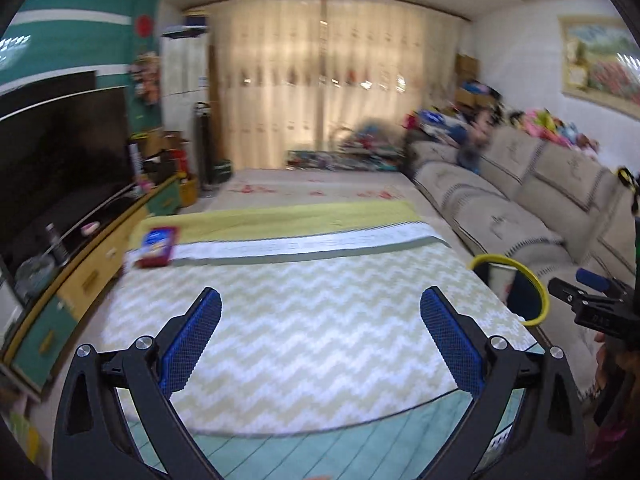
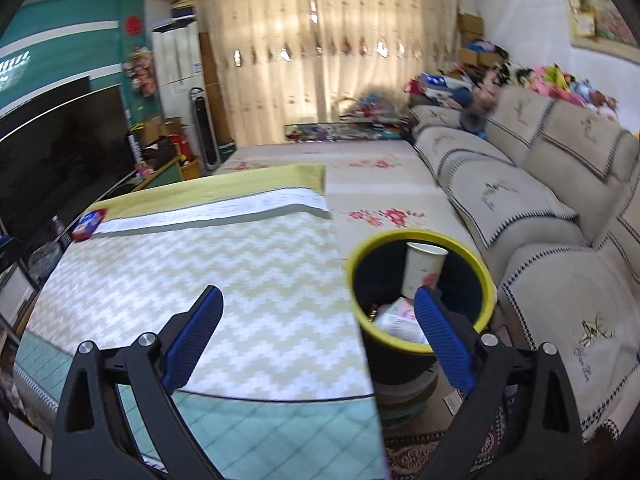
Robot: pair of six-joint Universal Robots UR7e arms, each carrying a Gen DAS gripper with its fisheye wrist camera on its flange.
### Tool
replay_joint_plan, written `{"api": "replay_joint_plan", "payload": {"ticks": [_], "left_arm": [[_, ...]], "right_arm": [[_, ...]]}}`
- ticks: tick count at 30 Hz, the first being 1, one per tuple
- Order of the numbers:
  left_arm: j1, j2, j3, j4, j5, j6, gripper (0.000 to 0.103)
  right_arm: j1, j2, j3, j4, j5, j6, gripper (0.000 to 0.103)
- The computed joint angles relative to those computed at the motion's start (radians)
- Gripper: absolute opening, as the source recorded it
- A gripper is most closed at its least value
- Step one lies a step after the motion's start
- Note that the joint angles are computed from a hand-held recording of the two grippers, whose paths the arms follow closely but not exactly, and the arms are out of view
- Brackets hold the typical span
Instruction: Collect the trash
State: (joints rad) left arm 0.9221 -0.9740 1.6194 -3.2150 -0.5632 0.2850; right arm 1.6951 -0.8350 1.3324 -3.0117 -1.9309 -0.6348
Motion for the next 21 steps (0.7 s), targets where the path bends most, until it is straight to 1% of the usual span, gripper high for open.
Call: {"api": "replay_joint_plan", "payload": {"ticks": [3, 6, 12, 21], "left_arm": [[-0.021, -0.065, 0.09, -0.072, 0.025, 0.005, 0.098], [-0.035, -0.094, 0.141, -0.113, 0.028, 0.001, 0.098], [-0.058, -0.085, 0.167, -0.139, 0.057, -0.006, 0.098], [-0.068, -0.074, 0.167, -0.126, 0.077, -0.027, 0.098]], "right_arm": [[0.014, -0.017, 0.048, -0.041, -0.011, -0.003, 0.093], [0.022, -0.04, 0.097, -0.075, -0.018, -0.004, 0.093], [0.021, -0.084, 0.163, -0.111, 0.0, -0.007, 0.093], [0.02, -0.097, 0.177, -0.124, 0.008, 0.001, 0.093]]}}
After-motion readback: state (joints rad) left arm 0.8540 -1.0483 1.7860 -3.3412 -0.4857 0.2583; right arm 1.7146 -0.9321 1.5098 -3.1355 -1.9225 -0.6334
